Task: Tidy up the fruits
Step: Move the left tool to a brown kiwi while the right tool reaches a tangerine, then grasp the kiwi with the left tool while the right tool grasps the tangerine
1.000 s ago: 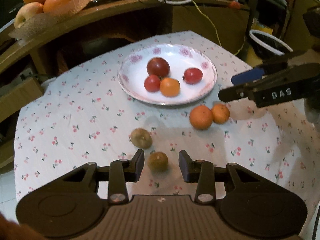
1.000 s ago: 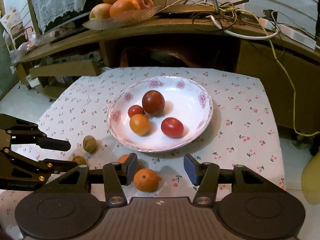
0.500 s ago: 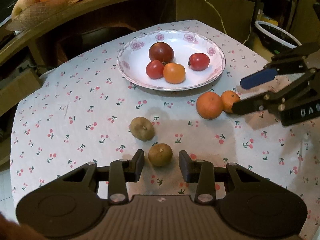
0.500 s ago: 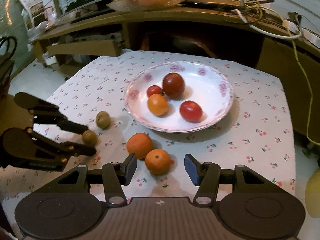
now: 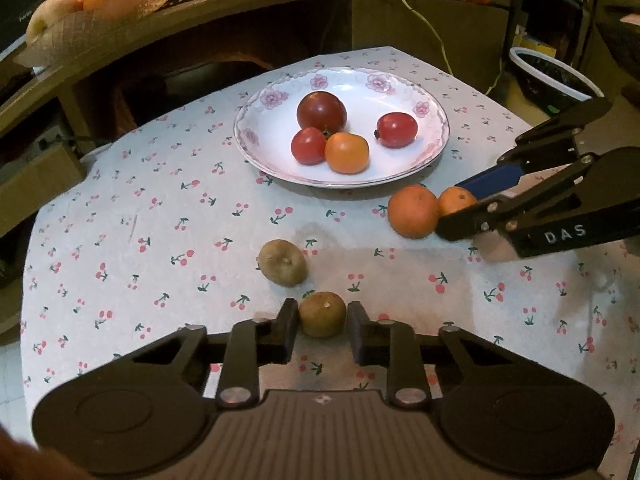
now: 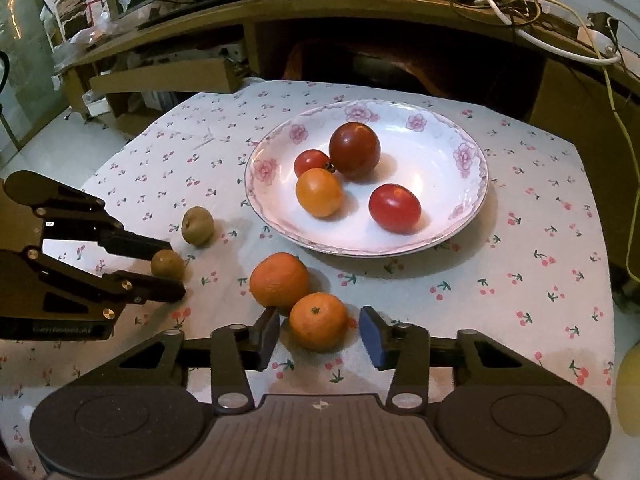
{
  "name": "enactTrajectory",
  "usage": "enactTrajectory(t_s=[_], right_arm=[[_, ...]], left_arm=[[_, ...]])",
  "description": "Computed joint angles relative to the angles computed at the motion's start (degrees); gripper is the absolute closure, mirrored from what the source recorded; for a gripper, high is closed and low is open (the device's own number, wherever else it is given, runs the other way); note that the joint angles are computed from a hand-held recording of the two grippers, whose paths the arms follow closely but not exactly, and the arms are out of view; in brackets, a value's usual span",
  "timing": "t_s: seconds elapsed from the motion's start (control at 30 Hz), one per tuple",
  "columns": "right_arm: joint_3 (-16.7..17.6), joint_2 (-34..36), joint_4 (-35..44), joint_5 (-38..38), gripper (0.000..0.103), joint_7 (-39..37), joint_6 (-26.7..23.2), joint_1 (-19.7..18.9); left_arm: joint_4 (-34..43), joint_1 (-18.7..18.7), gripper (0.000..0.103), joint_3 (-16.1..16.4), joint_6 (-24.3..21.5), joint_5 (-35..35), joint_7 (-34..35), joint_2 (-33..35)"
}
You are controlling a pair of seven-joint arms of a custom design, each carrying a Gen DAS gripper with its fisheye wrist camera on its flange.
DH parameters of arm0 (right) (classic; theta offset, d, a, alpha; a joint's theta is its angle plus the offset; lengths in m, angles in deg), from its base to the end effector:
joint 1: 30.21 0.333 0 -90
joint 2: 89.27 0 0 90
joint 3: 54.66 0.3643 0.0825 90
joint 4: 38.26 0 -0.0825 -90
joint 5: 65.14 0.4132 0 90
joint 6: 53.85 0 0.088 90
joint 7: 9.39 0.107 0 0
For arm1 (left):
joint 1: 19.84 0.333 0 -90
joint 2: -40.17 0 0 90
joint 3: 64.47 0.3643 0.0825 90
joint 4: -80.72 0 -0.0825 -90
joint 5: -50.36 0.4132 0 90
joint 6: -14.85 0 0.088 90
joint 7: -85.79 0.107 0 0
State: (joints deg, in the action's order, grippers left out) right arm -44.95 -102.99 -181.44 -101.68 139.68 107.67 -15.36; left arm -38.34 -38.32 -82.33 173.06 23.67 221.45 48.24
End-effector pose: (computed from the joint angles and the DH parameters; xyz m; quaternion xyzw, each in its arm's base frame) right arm 0.4332 0.2332 0.4532 -0.6552 0.6836 -0.2099 0.2437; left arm 0.5301 -0.3579 0.4521 -0.2547 0.9175 -0.2905 0.0944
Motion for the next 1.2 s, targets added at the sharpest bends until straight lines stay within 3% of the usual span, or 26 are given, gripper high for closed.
enactTrajectory(t_s=[0.37, 0.53, 0.8, 0.9, 1.07, 1.2], right_arm=[[-0.4, -0.9, 0.8, 3.3, 0.072, -4.0, -4.6, 2.2], [0.9, -2.8, -0.5, 4.4, 0.072, -2.1, -6.3, 2.7], [2.8, -4.8, -1.3, 3.4, 0.071, 1.9, -11.4, 4.0], [2.5, -4.7, -1.3, 3.4, 0.067, 1.8, -11.4, 4.4], [1.9, -4.3, -1.1, 3.5, 0.051, 0.7, -11.0, 5.1], [1.4, -4.6, -1.7, 4.0, 0.051, -0.5, -9.8, 5.2]], left_arm=[[-0.1, 0.4, 0.072, -0.5, -2.0, -3.3, 3.4, -1.1], [-0.8, 0.1, 0.072, -0.9, -2.9, -7.2, 6.7, -2.1], [-2.2, -1.8, 0.071, -0.9, -3.1, -6.8, 9.9, -2.5], [-1.8, -2.1, 0.070, -0.4, -3.9, -4.7, 7.6, -2.4], [-1.9, -2.6, 0.059, 0.2, -5.0, 0.0, 2.2, -3.1], [-2.4, -2.6, 0.057, -0.1, -4.3, -0.2, 2.2, -3.1]])
